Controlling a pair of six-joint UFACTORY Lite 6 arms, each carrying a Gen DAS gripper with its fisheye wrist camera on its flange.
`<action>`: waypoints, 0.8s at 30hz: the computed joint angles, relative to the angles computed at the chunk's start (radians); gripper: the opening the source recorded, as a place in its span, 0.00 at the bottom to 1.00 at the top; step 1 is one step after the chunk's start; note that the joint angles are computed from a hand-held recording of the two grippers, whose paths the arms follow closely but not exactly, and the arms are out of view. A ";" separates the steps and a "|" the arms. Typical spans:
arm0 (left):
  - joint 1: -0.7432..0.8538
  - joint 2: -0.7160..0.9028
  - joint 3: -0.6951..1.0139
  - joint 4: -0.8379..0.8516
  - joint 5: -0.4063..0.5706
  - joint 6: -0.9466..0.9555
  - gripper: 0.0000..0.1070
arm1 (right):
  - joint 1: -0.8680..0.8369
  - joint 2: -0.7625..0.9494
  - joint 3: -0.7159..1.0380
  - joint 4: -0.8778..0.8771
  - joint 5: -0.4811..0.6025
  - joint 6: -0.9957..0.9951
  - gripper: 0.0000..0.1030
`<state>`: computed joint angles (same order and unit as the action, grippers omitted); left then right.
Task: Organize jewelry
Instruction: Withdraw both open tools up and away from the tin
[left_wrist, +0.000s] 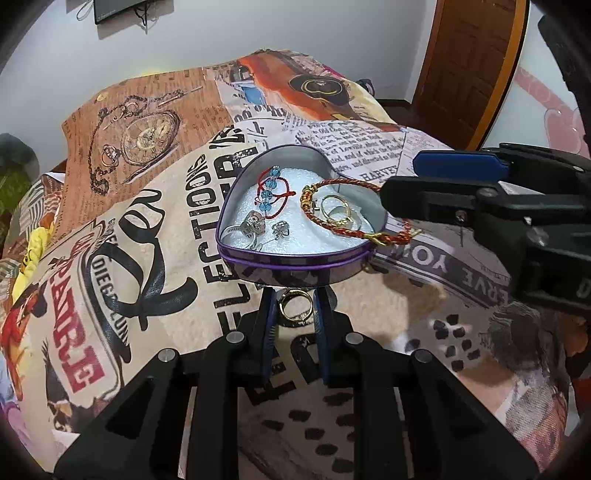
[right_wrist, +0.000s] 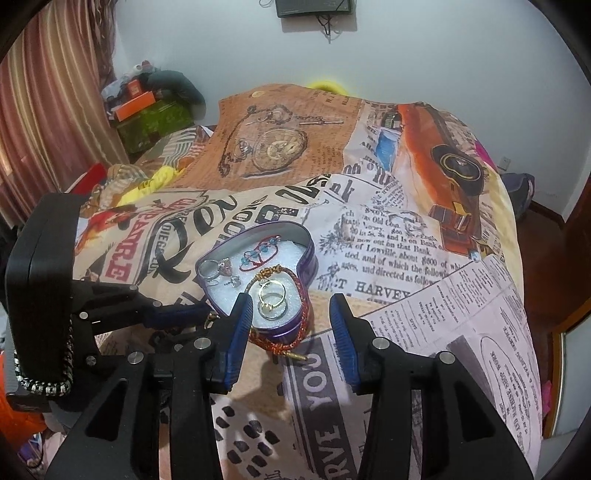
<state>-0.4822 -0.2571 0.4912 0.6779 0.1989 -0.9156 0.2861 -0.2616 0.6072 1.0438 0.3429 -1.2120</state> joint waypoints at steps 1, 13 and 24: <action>-0.004 -0.025 -0.010 -0.002 0.011 -0.004 0.18 | -0.004 -0.003 -0.001 -0.002 0.002 -0.002 0.38; 0.049 -0.142 0.046 -0.230 0.021 0.191 0.18 | -0.041 -0.074 -0.005 -0.015 0.037 0.017 0.38; -0.015 -0.031 0.108 0.084 0.043 -0.135 0.18 | -0.070 -0.147 0.002 -0.064 0.078 0.072 0.38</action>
